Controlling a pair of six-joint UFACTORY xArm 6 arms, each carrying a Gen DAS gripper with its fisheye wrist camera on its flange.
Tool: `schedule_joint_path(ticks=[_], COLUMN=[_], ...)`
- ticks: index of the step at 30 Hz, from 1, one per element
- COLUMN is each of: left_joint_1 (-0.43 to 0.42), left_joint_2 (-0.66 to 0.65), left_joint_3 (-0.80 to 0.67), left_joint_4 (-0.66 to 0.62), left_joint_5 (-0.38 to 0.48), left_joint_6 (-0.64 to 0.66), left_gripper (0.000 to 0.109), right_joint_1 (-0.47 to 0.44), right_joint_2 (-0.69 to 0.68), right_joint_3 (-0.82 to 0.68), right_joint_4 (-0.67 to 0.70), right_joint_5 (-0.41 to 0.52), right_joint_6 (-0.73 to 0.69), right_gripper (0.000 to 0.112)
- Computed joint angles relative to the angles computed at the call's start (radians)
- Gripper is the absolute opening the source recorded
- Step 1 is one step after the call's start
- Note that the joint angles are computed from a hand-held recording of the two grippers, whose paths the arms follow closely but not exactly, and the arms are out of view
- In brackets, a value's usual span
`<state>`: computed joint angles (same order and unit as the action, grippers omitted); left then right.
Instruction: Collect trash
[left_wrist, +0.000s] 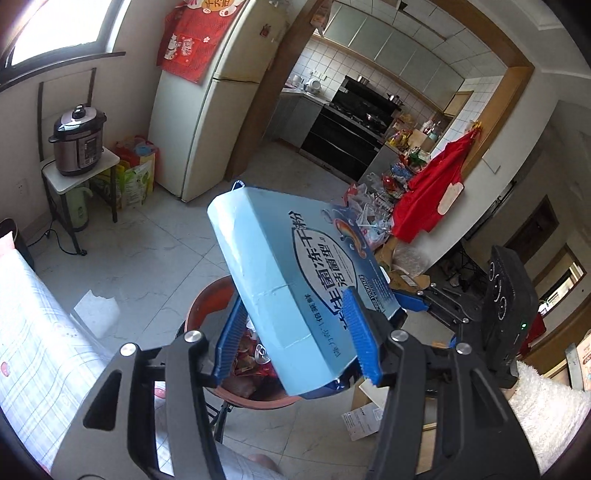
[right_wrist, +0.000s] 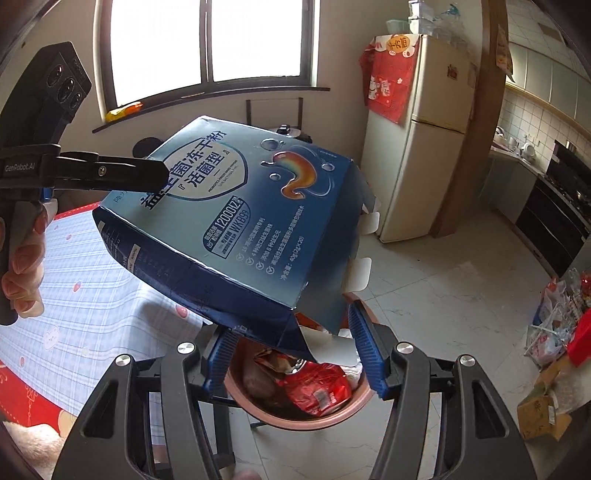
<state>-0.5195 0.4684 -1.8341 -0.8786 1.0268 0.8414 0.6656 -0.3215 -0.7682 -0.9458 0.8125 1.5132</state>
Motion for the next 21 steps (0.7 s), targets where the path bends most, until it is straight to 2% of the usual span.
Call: schedule_joint_path(ticks=[1,3,5,7,8,14,21], left_joint_1=[-0.015,-0.018,-0.004,0.004,0.01,0.073,0.161], left_joint_2=[0.008,0.003,-0.017,-0.045,-0.057,-0.173,-0.294], left_joint_3=[-0.01,-0.006,0.015,0.044,0.053,0.163,0.251], left_joint_4=[0.042,0.06,0.042,0.072,0.101,0.103,0.079], left_joint_5=[-0.04,-0.079,-0.108,-0.161,-0.177,-0.274,-0.312], left_joint_6=[-0.017,-0.032,-0.032,-0.047,-0.065,-0.039,0.011], left_gripper=[0.065,0.072,0.087,0.09,0.095,0.097,0.097], right_joint_1=[-0.008,-0.02,-0.018,0.01,0.033,0.132,0.275], right_joint_2=[0.003,0.006,0.0,-0.005,-0.003,0.014,0.068], right_joint_3=[0.002,0.007,0.007,-0.005,-0.018,-0.124,-0.319], right_joint_4=[0.014,0.022,0.026,0.011,0.01,0.003,-0.059], right_joint_5=[0.02,0.032,0.061,0.115,0.152,0.35,0.58], right_joint_6=[-0.011,-0.017,-0.007,0.021,0.034,0.074,0.17], right_gripper=[0.079,0.083,0.087,0.094,0.096,0.097,0.097])
